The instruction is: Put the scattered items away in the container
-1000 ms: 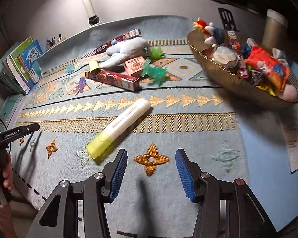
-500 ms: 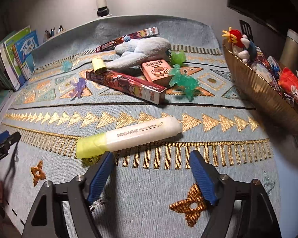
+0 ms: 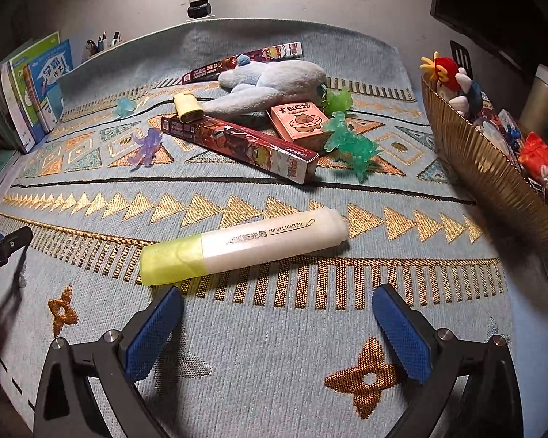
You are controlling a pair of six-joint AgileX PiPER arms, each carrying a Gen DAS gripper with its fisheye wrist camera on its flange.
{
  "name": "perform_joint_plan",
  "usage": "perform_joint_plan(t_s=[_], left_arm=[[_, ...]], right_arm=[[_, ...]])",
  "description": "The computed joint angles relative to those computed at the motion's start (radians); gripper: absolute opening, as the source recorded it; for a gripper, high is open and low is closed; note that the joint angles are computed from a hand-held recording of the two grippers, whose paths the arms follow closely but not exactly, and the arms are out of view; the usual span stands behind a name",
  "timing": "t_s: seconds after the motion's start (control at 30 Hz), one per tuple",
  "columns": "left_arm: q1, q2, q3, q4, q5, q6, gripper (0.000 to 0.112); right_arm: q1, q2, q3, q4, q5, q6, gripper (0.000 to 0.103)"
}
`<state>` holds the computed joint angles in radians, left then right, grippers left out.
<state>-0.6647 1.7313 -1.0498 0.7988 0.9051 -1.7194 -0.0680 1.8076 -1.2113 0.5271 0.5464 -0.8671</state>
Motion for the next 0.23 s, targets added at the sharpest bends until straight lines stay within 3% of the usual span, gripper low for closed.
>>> perform_joint_plan(t_s=[0.23], left_arm=[[-0.003,0.0,0.004,0.006,-0.004,0.0,0.103]], right_arm=[[0.0,0.0,0.0,0.001,0.001,0.0,0.103]])
